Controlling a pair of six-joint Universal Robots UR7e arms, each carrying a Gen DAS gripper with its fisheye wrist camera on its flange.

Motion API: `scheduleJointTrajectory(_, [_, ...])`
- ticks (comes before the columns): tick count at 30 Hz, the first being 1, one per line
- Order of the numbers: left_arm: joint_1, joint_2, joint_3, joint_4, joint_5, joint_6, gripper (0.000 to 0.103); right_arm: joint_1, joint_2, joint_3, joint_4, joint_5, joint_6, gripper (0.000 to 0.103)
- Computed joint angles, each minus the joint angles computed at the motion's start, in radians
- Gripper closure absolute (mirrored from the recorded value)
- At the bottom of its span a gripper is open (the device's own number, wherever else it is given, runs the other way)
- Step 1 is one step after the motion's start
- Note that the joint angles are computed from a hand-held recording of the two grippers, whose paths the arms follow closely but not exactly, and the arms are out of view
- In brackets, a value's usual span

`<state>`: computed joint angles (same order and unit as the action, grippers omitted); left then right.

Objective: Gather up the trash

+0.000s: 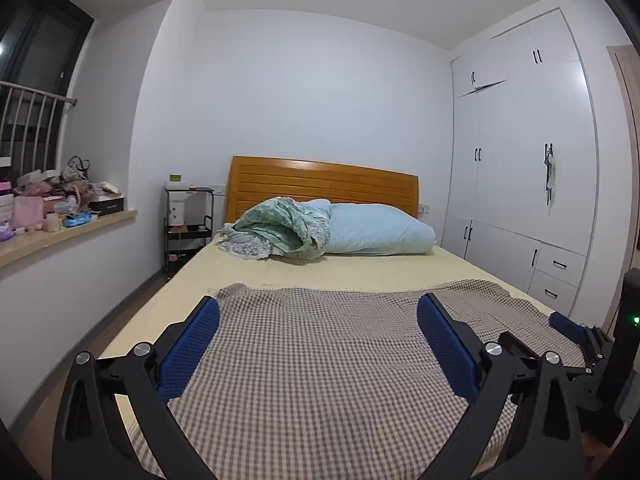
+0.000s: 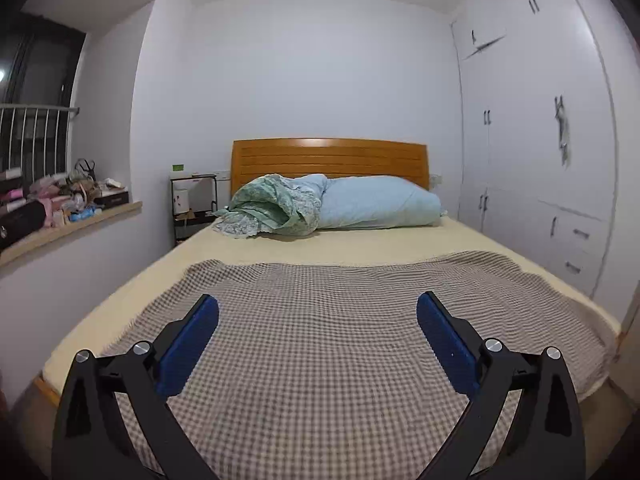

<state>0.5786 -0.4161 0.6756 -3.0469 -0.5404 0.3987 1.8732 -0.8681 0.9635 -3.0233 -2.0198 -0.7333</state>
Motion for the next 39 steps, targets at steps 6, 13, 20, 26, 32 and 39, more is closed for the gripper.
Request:
scheduleJointTrajectory(6, [-0.069,-0.170,0.353,-0.120,0.075,-0.015,0.007,0.035,-0.074,0.153,-0.083,-0.106,-0.020,0.008])
scheduleJointTrajectory(13, [-0.183,-0.302,0.667,-0.216,0.284,-0.076,0.007,0.061,-0.229,0.423,-0.149,-0.150,0.063,0.008])
scheduleJointTrajectory(20, [-0.299,-0.543,0.996,0.268,0.340,-0.647,0.007,0.092,-0.369,0.673,-0.292,-0.159,0.017,0.008])
scheduleJointTrajectory(26, [-0.392,-0.701,1.130,0.814,0.374,-1.228,0.007,0.142,-0.459,0.822,-0.348,-0.233,0.026,0.008])
scheduleJointTrajectory(32, [-0.472,-0.772,1.163,1.158,0.346,-1.506,0.007,0.182,-0.569,0.975,-0.349,-0.247,0.079,0.008])
scheduleJointTrajectory(39, [-0.525,-0.807,1.133,1.443,0.312,-1.728,0.007,0.215,-0.631,1.022,-0.381,-0.230,0.070,0.008])
